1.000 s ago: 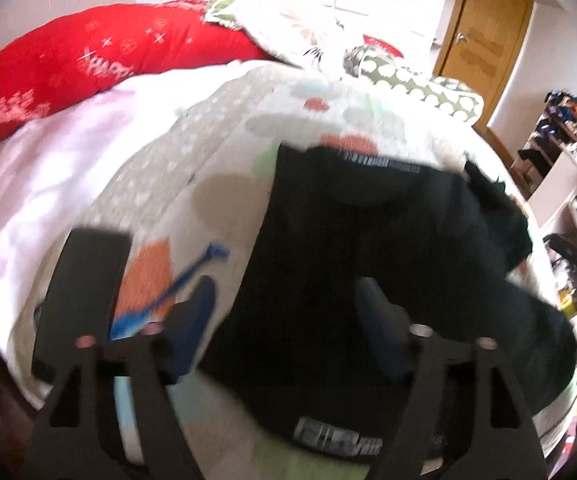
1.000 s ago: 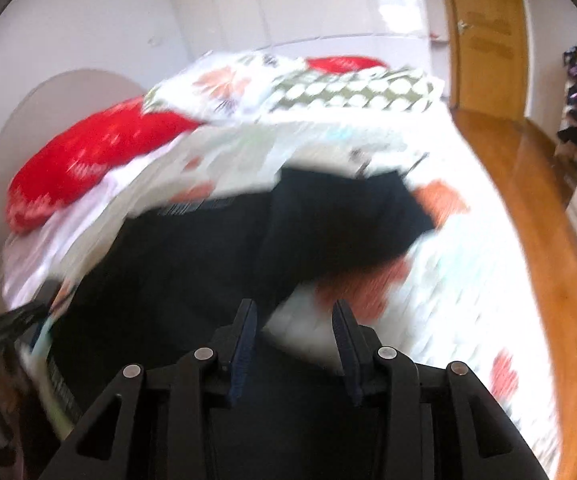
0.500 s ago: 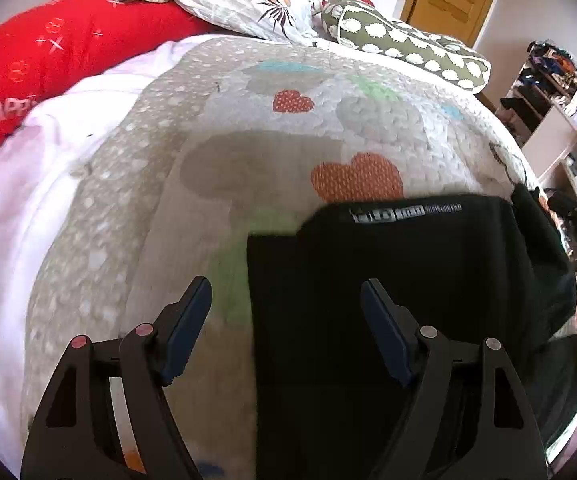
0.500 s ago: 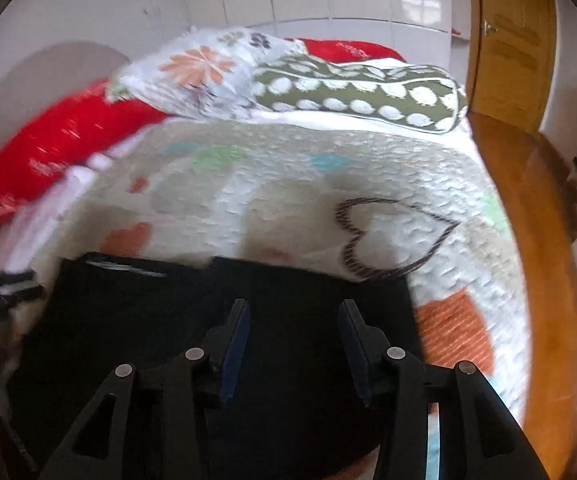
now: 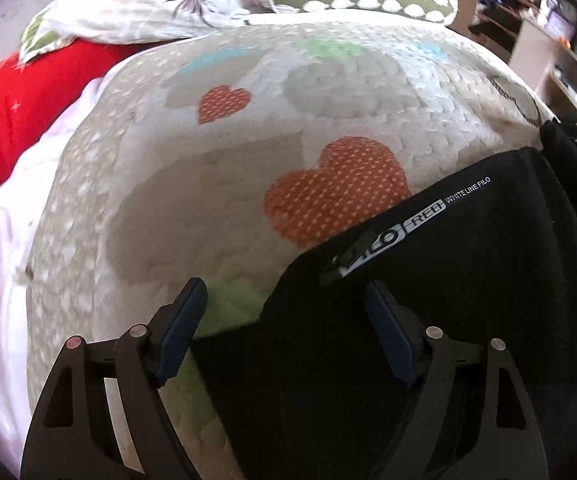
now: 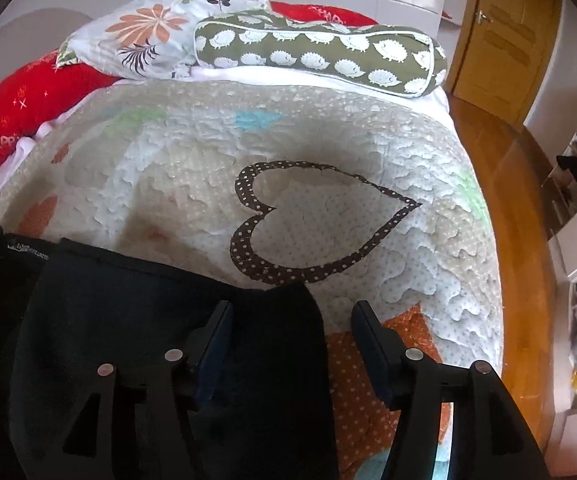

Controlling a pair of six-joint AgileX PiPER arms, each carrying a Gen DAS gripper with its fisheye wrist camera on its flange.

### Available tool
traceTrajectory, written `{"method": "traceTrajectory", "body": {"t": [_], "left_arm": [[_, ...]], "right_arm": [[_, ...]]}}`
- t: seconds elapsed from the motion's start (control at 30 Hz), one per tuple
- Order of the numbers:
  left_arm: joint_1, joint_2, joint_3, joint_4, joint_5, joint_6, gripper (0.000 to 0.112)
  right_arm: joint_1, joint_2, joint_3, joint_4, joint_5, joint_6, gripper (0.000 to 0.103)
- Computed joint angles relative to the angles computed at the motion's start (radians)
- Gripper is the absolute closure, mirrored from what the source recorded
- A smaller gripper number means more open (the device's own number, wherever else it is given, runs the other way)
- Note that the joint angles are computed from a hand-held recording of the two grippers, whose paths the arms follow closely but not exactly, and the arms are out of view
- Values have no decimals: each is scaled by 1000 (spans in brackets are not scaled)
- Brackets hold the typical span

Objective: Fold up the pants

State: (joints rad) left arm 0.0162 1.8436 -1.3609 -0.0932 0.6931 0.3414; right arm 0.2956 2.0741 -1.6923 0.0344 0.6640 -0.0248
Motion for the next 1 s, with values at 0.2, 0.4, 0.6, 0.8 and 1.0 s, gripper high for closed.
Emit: {"method": "traceTrajectory", "body": {"t": [0.2,0.4,0.6,0.8,1.0], "left_arm": [[-48,-23,32,-6,-56,40,81],[27,-125,55,-128,-66,61,105],[13,-318,135,-101,-65,22,105],[91,-729,430,-416,-65,365,105],[604,-1077,728,-768,412,870,105]], "right_arm": [[-29,-52,103,247,-106,-218,85],[-52,-272,272,255,-290,-182,90],[-111,-534,417,305,-309,-230,90],[-143,-954,799,494,-345,-520,90],[-534,-1335,1184,835,-90,-1043,90]]}}
